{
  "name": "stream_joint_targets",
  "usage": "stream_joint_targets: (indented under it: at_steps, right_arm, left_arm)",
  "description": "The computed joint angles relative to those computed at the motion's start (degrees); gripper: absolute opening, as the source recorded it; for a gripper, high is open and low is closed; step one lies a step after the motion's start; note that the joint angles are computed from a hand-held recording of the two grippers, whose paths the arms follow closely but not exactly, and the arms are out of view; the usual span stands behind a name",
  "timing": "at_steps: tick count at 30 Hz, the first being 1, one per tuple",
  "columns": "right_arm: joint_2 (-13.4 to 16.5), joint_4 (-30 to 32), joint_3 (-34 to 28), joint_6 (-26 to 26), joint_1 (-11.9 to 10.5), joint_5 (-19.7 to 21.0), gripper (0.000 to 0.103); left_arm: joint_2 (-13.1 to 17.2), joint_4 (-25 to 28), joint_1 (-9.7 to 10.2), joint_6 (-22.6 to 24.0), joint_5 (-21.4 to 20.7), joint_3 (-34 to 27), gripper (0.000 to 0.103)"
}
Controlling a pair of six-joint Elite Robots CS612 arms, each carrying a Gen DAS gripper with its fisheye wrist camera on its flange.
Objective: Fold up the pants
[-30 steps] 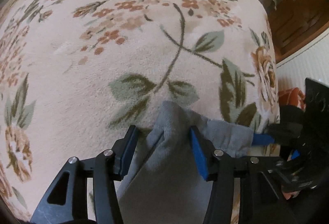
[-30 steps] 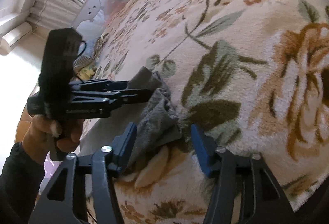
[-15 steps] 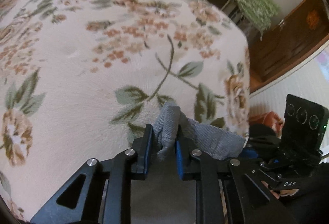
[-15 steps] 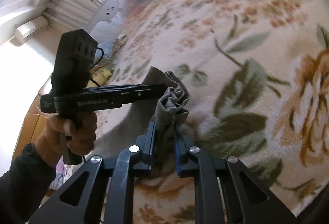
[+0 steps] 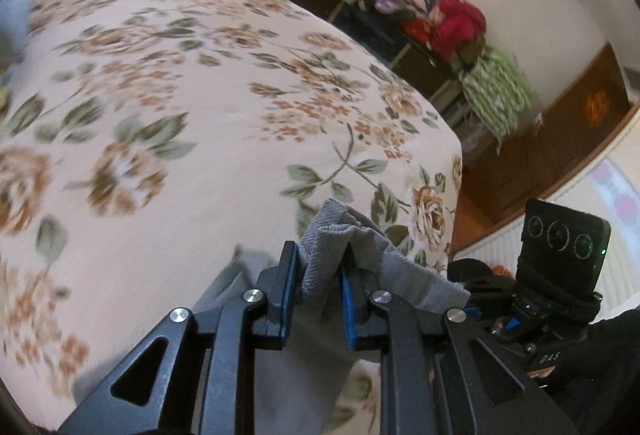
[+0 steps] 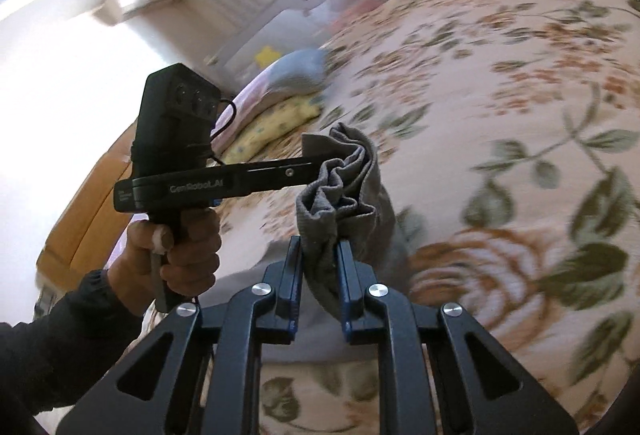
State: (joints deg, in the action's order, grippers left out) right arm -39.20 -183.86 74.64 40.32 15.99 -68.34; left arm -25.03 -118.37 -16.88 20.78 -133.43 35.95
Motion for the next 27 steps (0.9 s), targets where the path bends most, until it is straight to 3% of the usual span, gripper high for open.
stream_joint_targets:
  at_steps: [5, 12, 20, 27]
  right_arm:
    - [1.91, 3.72, -3.91, -4.15, 1.51, 4.49, 0.017]
    - [5.73, 11.13, -10.22, -10.02, 3.15, 10.17, 0.017]
    - [9.24, 18.84, -16.43, -15.34, 4.44, 11.61, 0.017]
    - [9.62, 21.45, -17.35, -15.83, 4.55, 13.25, 0.023]
  left_arm:
    - [-3.17, -8.18, 2.3, -5.67, -0.88, 8.54, 0.019]
    - [-4.24, -14.5, 4.64, -13.55, -0.57, 14.61, 0.019]
    - [-4.55, -17.24, 5.99, -18.08, 0.59, 17.57, 0.019]
    - [-5.19, -16.89, 6.46, -19.11, 1.8, 18.91, 0.022]
